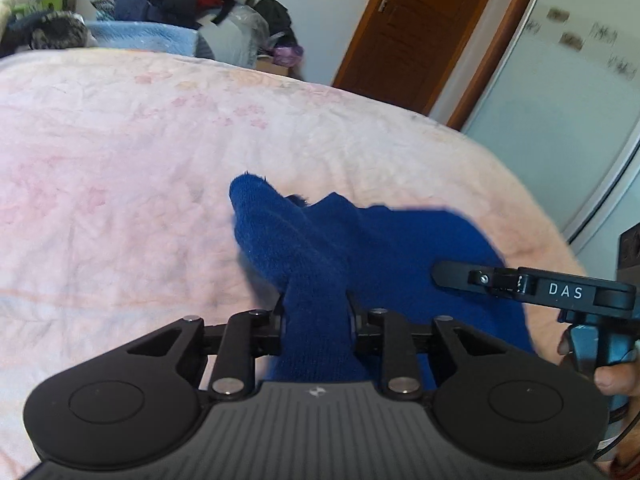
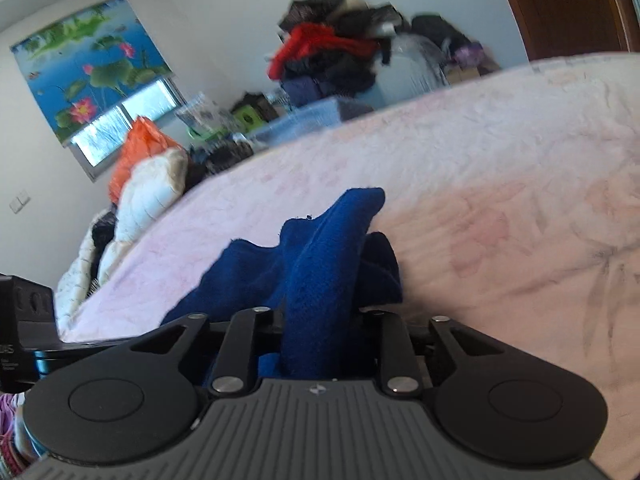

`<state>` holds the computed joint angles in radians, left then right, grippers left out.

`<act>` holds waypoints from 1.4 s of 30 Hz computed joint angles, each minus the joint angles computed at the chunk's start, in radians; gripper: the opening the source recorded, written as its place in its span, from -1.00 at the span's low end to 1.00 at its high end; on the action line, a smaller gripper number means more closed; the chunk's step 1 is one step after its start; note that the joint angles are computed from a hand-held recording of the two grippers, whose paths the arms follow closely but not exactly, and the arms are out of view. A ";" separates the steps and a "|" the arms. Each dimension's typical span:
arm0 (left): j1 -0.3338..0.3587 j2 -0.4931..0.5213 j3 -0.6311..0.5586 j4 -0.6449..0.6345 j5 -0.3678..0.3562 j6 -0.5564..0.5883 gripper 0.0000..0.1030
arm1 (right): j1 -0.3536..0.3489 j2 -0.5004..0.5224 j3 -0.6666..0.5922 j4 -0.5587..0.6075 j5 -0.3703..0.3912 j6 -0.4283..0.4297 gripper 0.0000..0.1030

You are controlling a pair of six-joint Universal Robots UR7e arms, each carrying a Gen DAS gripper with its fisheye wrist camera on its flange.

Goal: Fold small clothes

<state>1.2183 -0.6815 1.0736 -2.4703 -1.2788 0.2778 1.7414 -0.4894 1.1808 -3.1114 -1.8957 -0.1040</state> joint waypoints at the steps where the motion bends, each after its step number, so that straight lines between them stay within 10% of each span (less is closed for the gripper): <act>1: -0.005 -0.020 0.034 -0.035 0.011 0.024 -0.41 | 0.009 0.006 -0.010 0.018 -0.066 0.007 -0.07; 6: -0.002 -0.155 0.187 -0.065 -0.050 0.070 0.52 | 0.017 -0.099 0.204 -0.128 -0.025 0.046 0.48; 11: 0.059 -0.252 0.262 0.099 -0.245 0.006 0.52 | -0.026 -0.242 0.457 -0.109 0.168 0.171 0.49; 14: 0.069 -0.261 0.300 0.100 -0.238 -0.002 -0.03 | -0.048 -0.248 0.531 -0.203 0.246 0.225 0.37; 17: 0.060 -0.267 0.326 0.055 -0.188 -0.030 -0.55 | -0.054 -0.219 0.511 -0.182 0.268 0.289 -0.54; 27: 0.036 -0.378 0.452 -0.010 -0.141 -0.026 -0.85 | -0.002 -0.242 0.585 -0.294 0.231 0.299 -0.67; 30: 0.037 -0.371 0.467 -0.039 -0.115 -0.035 -0.83 | 0.012 -0.249 0.596 -0.261 0.154 0.284 -0.63; 36: -0.070 -0.421 0.609 -0.210 0.147 0.115 -0.70 | 0.163 -0.175 0.562 -0.360 -0.266 0.120 -0.17; 42: -0.119 -0.444 0.750 -0.364 0.295 0.085 0.46 | 0.257 -0.116 0.560 -0.385 -0.385 0.012 0.56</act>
